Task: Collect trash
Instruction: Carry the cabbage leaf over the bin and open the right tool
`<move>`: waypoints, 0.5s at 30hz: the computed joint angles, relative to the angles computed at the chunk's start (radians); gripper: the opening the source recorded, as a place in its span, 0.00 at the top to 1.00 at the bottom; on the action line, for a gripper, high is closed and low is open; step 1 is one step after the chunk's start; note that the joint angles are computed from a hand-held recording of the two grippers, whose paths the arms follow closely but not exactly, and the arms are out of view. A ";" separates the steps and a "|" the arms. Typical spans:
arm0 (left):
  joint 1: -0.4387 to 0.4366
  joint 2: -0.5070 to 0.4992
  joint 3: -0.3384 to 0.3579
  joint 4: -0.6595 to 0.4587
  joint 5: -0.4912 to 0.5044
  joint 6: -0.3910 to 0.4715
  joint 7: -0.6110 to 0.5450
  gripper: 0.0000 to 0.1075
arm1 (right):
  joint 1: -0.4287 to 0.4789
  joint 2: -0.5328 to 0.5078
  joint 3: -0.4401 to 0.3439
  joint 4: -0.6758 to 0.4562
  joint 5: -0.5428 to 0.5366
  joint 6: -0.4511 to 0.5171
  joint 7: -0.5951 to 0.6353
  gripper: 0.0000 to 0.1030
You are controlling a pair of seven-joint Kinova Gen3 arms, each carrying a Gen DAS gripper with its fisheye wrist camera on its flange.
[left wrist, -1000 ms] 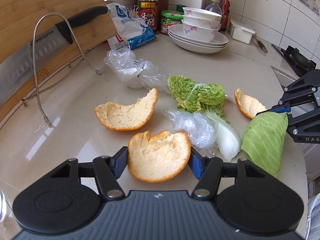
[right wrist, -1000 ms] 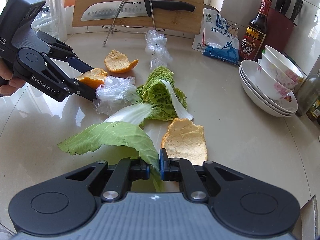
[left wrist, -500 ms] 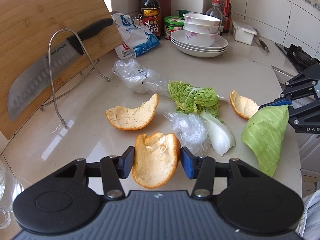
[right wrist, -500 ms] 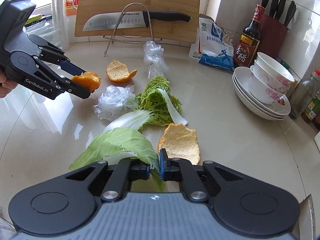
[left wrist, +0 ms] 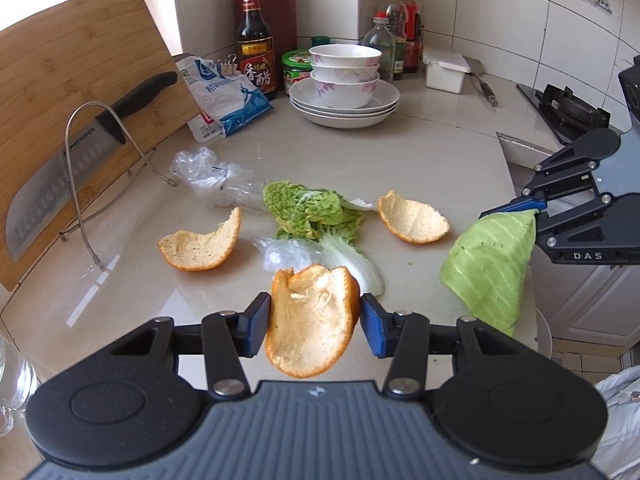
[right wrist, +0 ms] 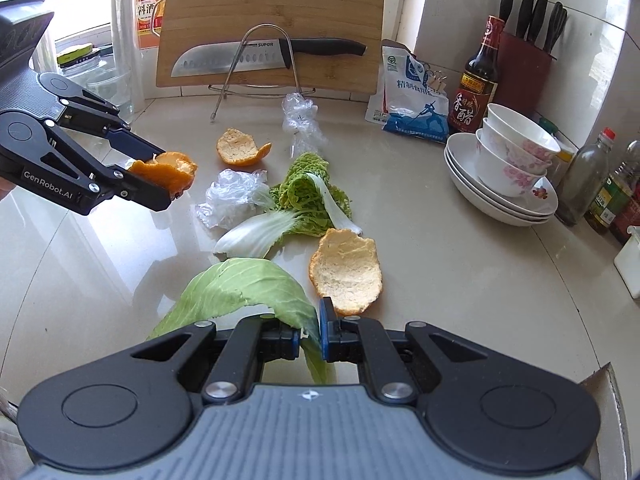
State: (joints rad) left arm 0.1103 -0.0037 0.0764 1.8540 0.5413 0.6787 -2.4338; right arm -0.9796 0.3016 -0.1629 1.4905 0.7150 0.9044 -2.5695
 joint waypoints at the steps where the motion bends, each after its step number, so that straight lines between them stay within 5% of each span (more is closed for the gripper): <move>1: 0.004 -0.004 0.004 0.002 0.002 0.002 -0.001 0.56 | -0.007 -0.010 0.002 0.013 0.007 0.003 -0.017 0.89; 15: 0.134 -0.045 0.060 0.019 0.019 0.004 0.017 0.57 | -0.039 -0.154 -0.105 0.210 0.091 0.159 -0.341 0.88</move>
State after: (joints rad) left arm 0.2442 -0.0486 0.1367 1.8730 0.5606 0.6824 -2.4170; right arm -1.0186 0.1474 -0.2682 1.7008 0.8061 1.0633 -2.9102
